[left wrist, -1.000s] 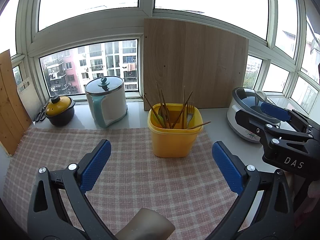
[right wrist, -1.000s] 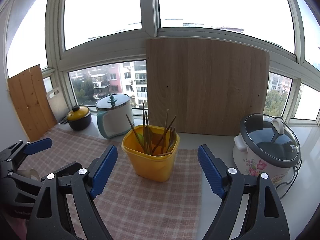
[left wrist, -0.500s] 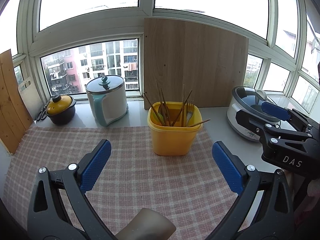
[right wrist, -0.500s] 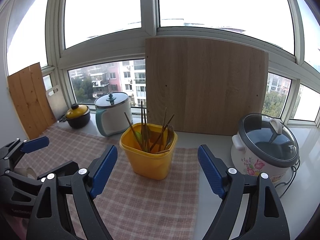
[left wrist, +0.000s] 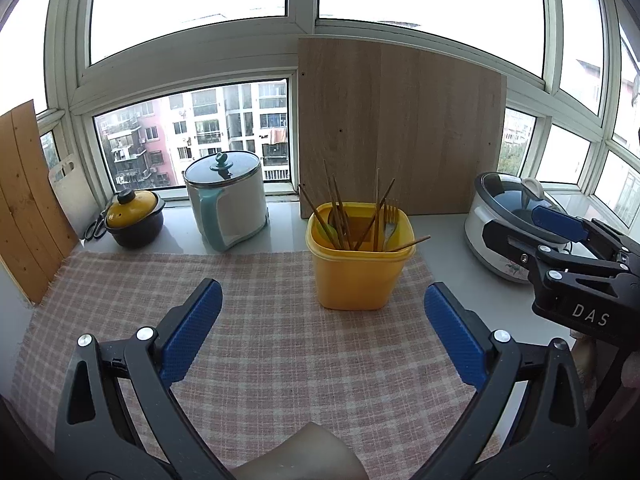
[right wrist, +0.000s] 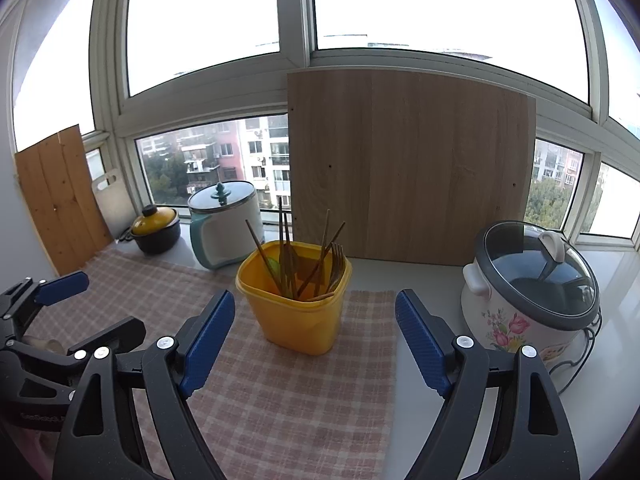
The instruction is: Organize utensils
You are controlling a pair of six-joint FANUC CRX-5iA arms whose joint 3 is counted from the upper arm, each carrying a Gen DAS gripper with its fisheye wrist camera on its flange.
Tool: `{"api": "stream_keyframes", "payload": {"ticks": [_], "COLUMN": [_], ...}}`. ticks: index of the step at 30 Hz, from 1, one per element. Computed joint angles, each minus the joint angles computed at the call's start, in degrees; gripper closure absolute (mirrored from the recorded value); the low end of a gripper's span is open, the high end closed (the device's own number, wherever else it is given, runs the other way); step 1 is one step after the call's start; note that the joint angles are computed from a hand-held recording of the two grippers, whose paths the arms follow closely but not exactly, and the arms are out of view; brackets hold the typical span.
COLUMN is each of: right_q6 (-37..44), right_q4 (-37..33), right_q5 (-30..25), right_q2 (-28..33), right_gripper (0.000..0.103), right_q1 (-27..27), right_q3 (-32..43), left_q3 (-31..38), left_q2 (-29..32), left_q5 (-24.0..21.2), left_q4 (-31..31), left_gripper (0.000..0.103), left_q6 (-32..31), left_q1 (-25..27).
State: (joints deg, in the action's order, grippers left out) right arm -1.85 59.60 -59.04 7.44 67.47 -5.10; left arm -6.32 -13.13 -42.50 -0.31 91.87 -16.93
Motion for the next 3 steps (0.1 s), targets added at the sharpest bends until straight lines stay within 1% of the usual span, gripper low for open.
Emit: {"api": "stream_keyframes", "payload": {"ticks": [3], "right_q6": [-0.07], "right_q4": [-0.39], "right_q5": [0.29], "right_q2": [-0.15], "right_gripper": [0.021], "right_q1": [-0.04], "right_q3": [-0.27], "left_q3": [0.79], "left_q2": [0.09], "left_q5": [-0.47], "left_q4": [-3.51], "left_gripper": [0.0], "left_q6": [2.76], "left_q1": [-1.0]}}
